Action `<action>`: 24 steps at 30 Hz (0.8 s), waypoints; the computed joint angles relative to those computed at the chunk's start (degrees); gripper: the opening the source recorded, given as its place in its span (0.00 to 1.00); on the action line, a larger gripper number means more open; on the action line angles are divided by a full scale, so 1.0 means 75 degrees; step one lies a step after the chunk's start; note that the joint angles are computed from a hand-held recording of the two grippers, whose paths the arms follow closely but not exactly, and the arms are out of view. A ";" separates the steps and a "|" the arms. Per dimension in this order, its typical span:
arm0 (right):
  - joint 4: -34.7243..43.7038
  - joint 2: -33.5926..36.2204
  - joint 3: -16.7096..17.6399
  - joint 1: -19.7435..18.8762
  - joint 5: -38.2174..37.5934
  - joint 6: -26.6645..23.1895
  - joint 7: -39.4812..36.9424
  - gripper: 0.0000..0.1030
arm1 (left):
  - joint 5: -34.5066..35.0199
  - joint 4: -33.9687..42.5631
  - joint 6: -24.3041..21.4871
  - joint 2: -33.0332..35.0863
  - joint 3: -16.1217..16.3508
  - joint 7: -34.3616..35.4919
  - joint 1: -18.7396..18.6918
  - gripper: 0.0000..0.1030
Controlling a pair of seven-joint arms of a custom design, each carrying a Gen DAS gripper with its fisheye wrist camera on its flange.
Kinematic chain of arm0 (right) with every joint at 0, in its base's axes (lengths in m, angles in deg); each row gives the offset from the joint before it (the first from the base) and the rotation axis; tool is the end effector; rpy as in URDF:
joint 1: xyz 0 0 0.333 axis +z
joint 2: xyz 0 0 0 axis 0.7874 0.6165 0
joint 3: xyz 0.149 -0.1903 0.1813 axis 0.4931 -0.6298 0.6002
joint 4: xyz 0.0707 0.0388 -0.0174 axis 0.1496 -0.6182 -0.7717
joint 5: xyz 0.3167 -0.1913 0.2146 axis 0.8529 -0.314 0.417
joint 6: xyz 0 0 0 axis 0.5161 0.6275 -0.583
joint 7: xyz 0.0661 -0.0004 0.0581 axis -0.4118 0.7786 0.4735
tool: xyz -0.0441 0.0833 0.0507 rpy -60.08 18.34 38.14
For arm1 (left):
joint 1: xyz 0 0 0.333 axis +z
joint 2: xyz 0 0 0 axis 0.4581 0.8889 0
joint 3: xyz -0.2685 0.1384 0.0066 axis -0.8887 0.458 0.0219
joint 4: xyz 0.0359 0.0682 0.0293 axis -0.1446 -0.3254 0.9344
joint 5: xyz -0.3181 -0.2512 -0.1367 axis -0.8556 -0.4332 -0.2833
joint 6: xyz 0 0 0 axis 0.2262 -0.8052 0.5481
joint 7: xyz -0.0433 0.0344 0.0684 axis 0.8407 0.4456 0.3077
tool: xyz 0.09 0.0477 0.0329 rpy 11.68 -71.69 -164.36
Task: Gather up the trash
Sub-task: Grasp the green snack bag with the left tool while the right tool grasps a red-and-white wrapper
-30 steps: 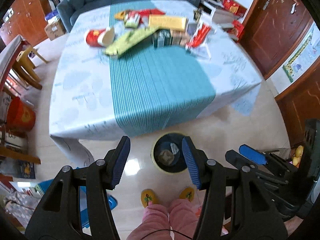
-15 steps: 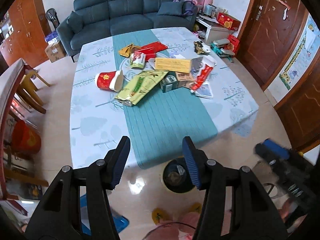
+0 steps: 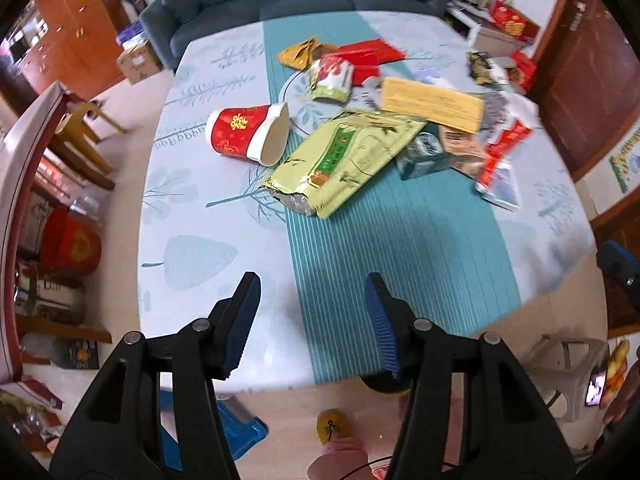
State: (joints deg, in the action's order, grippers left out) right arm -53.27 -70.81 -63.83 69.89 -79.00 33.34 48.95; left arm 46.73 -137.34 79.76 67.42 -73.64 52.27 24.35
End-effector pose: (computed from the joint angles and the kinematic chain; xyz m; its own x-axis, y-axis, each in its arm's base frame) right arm 0.3966 0.2535 0.8548 0.0933 -0.9613 -0.2594 -0.8648 0.0508 -0.4995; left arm 0.4060 -0.0558 0.8602 0.0206 -0.9982 -0.0556 -0.9254 0.0020 -0.3790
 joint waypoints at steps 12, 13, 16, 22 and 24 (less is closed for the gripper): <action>0.2356 0.2972 -0.0966 -0.0313 0.1149 -0.0455 -0.2996 0.56 | 0.1300 0.0818 -0.0019 0.1803 -0.0579 -0.1214 -0.0029 0.49; 0.2599 0.3213 -0.0983 -0.0337 0.1195 -0.0527 -0.3203 0.56 | 0.1337 0.0832 -0.0015 0.1875 -0.0582 -0.1281 -0.0048 0.49; 0.3431 0.4008 -0.1004 -0.0387 0.1286 -0.0769 -0.3776 0.56 | 0.1417 0.0811 -0.0004 0.2028 -0.0579 -0.1390 -0.0097 0.49; 0.3692 0.4443 -0.0970 -0.0414 0.1598 -0.0425 -0.4406 0.55 | 0.1839 0.0651 0.0240 0.2203 -0.0619 -0.1394 -0.0190 0.49; 0.3547 0.4385 -0.0950 -0.0387 0.1636 -0.0244 -0.4610 0.51 | 0.1918 0.0704 0.0275 0.2269 -0.0617 -0.1397 -0.0205 0.42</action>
